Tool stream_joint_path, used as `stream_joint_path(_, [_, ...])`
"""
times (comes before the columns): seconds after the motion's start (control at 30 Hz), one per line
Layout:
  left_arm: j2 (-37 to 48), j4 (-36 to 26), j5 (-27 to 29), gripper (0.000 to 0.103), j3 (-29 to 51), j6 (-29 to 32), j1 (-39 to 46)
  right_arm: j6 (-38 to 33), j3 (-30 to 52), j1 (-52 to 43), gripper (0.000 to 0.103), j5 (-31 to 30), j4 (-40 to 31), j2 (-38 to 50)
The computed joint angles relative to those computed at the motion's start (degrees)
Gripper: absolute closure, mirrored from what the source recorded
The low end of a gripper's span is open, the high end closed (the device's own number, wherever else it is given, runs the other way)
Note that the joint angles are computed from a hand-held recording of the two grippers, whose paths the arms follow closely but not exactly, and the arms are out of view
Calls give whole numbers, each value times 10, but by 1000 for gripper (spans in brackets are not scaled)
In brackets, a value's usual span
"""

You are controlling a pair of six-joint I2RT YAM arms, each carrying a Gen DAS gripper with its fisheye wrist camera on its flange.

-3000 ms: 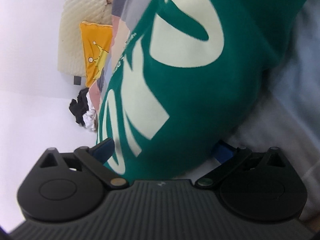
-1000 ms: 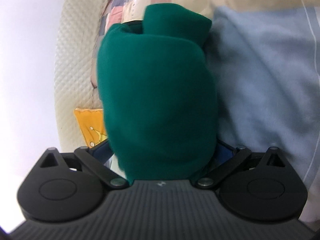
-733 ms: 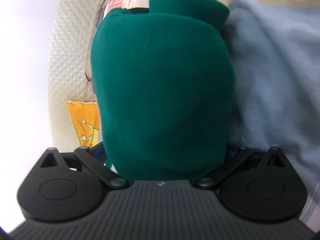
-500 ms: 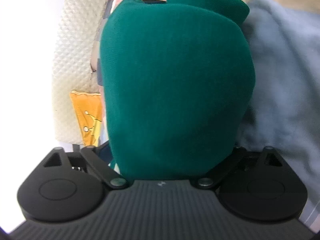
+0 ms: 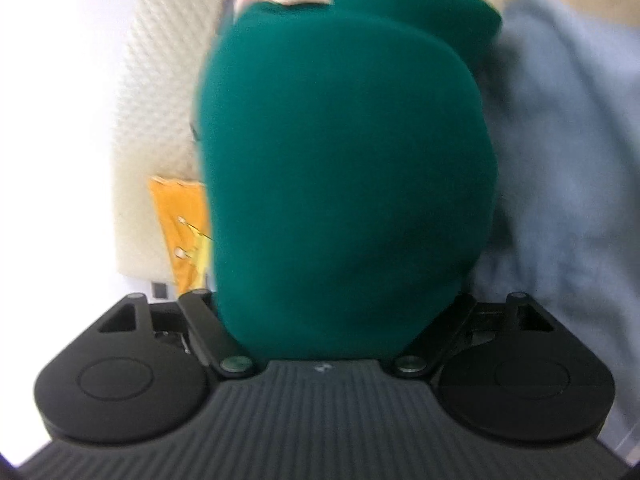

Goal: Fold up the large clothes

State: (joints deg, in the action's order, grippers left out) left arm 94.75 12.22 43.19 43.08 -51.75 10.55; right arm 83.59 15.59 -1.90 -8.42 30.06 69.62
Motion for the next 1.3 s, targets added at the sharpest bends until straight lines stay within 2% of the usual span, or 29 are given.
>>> stream_joint_path(0.07, [2,0,-1,35,3,1,-1,2,2,-4,23,-3,-1,-1])
stream_joint_path(0.13, [-3,-4,-6,37,4,3,-4,2,2,-2,31,-2,-6,-12])
stream_joint_path(0.2, [-15,-2,-10,42,-1,8,-5,-17,13,3,44,0,-45,-39])
stream_joint_path(0.27, [-35,-4,-22,51,-10,23,-7,-48,31,-1,51,-8,-94,-64])
stream_joint_path(0.37, [-78,-21,-53,58,-21,64,-14,-89,58,-10,58,-27,-146,-94])
stream_joint_path(0.53, [-131,-55,-36,61,-34,78,2,-147,78,-38,62,-80,-215,-168])
stream_joint_path(0.7, [-205,-108,-6,62,-40,97,12,-198,108,-78,62,-129,-315,-253])
stream_joint_path(0.8, [-235,-138,2,62,-20,97,-5,-221,127,-142,62,-193,-371,-296])
stream_joint_path(0.9, [-245,-178,-13,61,29,107,-46,-231,169,-218,62,-258,-405,-285])
stream_joint_path(1.03, [-205,-214,-61,61,130,91,-126,-244,220,-308,62,-330,-411,-239])
stream_joint_path(1.13, [-118,-253,-88,61,251,82,-187,-248,273,-353,62,-355,-395,-168])
stream_joint_path(1.3, [48,-308,-135,61,470,78,-271,-256,382,-380,62,-349,-358,-15])
